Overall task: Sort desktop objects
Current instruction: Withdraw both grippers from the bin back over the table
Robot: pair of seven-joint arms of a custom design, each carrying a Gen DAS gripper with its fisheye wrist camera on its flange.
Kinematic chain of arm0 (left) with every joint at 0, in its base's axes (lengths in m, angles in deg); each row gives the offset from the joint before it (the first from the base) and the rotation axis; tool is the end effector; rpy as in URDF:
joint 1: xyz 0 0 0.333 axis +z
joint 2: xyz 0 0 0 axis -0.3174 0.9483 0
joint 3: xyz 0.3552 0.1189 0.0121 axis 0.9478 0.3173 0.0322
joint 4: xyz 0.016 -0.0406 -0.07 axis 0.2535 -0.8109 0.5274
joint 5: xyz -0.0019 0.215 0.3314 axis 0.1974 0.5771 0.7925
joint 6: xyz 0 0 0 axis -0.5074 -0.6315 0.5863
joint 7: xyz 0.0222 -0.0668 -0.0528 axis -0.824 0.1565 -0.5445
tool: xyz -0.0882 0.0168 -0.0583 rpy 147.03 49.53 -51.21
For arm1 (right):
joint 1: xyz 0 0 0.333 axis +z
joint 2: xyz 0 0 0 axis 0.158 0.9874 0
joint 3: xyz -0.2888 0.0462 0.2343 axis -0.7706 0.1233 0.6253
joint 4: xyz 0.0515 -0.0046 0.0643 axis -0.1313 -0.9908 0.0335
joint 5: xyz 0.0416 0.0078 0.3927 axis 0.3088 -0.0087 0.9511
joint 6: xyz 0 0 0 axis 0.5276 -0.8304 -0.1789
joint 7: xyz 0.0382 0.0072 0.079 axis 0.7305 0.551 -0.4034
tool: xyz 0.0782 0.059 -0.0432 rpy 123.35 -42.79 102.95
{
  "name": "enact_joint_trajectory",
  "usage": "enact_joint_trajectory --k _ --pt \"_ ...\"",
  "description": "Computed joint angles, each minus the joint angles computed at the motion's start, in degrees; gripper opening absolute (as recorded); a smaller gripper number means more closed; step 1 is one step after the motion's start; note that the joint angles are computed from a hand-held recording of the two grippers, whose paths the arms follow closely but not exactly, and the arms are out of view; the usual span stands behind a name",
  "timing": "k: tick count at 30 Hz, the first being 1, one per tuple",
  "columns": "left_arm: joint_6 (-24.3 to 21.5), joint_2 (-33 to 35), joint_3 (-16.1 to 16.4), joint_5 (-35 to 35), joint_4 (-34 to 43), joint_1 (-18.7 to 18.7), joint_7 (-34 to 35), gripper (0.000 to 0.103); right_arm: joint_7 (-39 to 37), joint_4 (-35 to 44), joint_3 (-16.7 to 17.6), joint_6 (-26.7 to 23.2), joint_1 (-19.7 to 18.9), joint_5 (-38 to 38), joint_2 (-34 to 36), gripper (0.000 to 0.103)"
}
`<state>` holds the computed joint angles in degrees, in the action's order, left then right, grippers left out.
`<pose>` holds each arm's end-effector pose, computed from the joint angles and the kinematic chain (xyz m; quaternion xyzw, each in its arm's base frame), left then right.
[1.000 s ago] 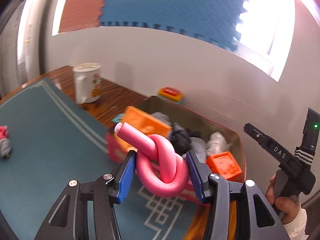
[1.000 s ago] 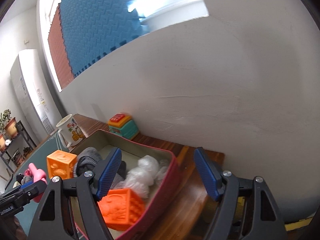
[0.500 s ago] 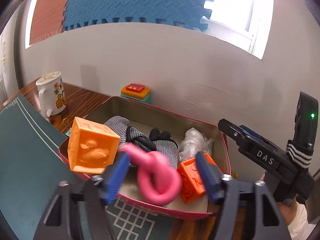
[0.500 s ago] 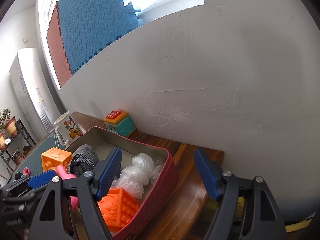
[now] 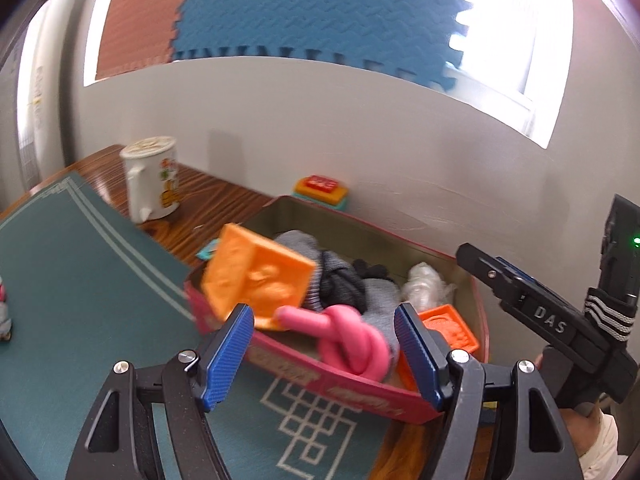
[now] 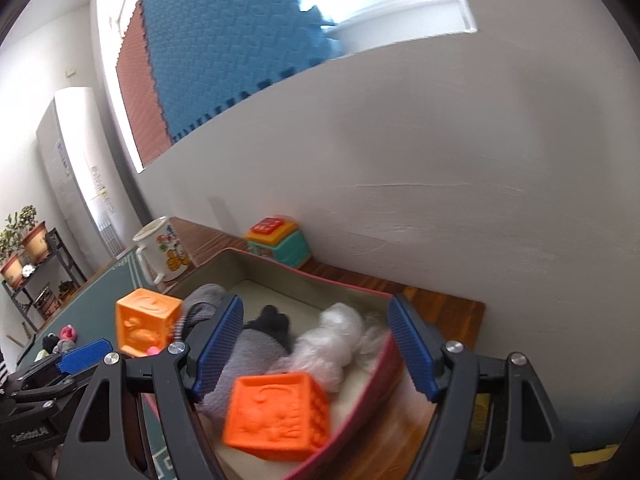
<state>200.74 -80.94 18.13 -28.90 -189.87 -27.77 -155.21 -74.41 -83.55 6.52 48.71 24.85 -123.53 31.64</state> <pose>0.5376 -0.2230 0.4194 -0.2321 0.8658 -0.4433 0.0006 0.3623 0.1385 0.4144 -0.2394 0.8241 -0.4253 0.2875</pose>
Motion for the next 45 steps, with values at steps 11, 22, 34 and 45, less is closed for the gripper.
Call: enact_joint_trajectory --k 11,22,34,45 --pt "2.7 1.6 2.9 -1.0 2.8 5.0 -4.0 0.074 -2.8 7.6 1.3 0.0 2.3 -4.0 5.8 0.080" --pt "11.0 7.1 5.5 -1.2 9.4 13.1 -14.7 0.082 -5.3 21.0 -1.2 10.8 4.5 -11.5 19.5 0.082" --pt "22.3 16.5 5.4 10.6 17.7 19.1 -32.0 0.083 -16.5 36.7 -4.9 26.4 5.7 -9.7 32.4 0.082" --pt "25.8 21.5 2.6 22.3 21.1 22.7 -42.7 0.083 -29.7 51.2 -10.6 35.2 8.7 0.5 44.0 0.082"
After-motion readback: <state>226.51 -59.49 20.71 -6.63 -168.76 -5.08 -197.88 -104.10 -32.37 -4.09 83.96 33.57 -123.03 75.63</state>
